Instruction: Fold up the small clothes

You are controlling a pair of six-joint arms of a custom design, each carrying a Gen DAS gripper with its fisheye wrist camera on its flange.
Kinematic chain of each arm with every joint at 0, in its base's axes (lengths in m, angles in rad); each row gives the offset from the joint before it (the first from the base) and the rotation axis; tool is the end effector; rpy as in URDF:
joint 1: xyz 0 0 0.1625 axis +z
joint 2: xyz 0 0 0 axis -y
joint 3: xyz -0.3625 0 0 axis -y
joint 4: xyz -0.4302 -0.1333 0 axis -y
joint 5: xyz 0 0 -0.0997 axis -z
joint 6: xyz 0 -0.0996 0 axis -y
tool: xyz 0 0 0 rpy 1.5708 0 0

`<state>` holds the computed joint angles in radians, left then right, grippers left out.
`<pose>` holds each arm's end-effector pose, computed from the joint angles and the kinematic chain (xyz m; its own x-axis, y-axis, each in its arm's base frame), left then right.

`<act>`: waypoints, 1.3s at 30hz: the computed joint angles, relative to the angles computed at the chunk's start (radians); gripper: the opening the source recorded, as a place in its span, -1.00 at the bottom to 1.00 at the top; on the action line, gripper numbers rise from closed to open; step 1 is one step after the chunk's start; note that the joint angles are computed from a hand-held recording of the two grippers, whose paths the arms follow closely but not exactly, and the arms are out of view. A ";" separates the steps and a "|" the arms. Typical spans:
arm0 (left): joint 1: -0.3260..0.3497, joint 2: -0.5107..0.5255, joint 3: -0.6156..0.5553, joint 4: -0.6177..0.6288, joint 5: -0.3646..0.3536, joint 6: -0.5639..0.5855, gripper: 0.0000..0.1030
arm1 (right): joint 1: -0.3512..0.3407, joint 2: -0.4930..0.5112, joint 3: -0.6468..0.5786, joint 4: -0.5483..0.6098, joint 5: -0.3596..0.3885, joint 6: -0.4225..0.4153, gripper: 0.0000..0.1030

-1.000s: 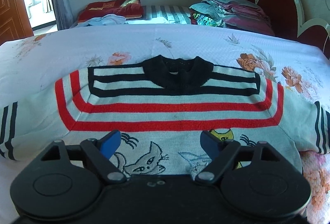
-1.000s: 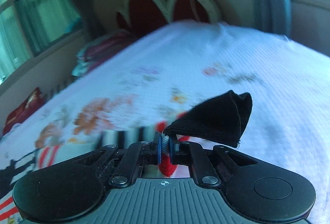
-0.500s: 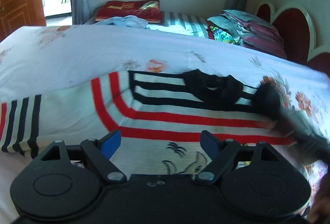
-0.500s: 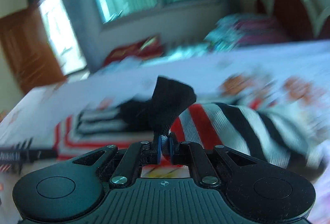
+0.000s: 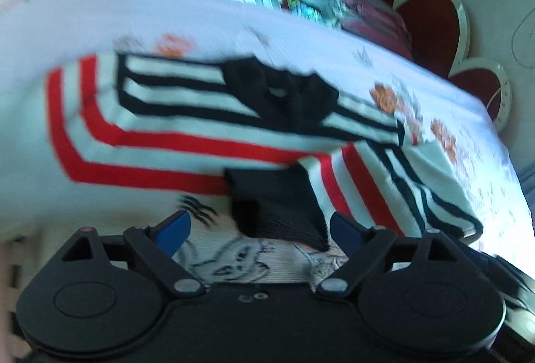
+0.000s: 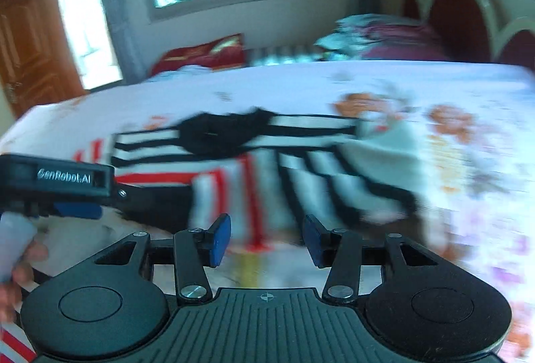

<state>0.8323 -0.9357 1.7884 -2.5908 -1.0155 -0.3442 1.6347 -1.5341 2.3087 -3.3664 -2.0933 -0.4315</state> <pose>-0.2736 -0.5765 0.0635 -0.8711 0.2313 -0.4332 0.3929 0.8575 -0.3322 0.1119 -0.4402 0.2638 -0.7963 0.1174 0.5935 -0.4034 0.6281 -0.6654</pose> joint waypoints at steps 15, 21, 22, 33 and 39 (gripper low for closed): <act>0.040 0.033 0.014 -0.247 -0.119 0.035 -0.85 | -0.150 -0.094 0.033 0.014 -0.093 0.060 -0.09; 0.027 -0.033 0.039 -0.387 -0.066 0.102 -0.85 | -0.157 -0.073 -0.007 0.053 -0.066 0.077 -0.62; 0.031 -0.041 0.045 -0.393 -0.047 0.112 -0.85 | -0.155 -0.064 -0.011 0.049 -0.071 0.067 -0.63; 0.066 -0.049 0.093 -0.225 0.062 0.080 -0.85 | -0.153 -0.093 0.015 0.062 -0.066 0.053 -0.71; 0.000 -0.069 0.127 -0.241 0.233 0.126 -0.06 | -0.147 -0.215 0.050 0.152 -0.028 0.073 -0.54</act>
<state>0.8326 -1.0050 1.9150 -2.8320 -0.7822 -0.2179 1.4880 -1.7486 2.3587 -3.2139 -2.1210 -0.3590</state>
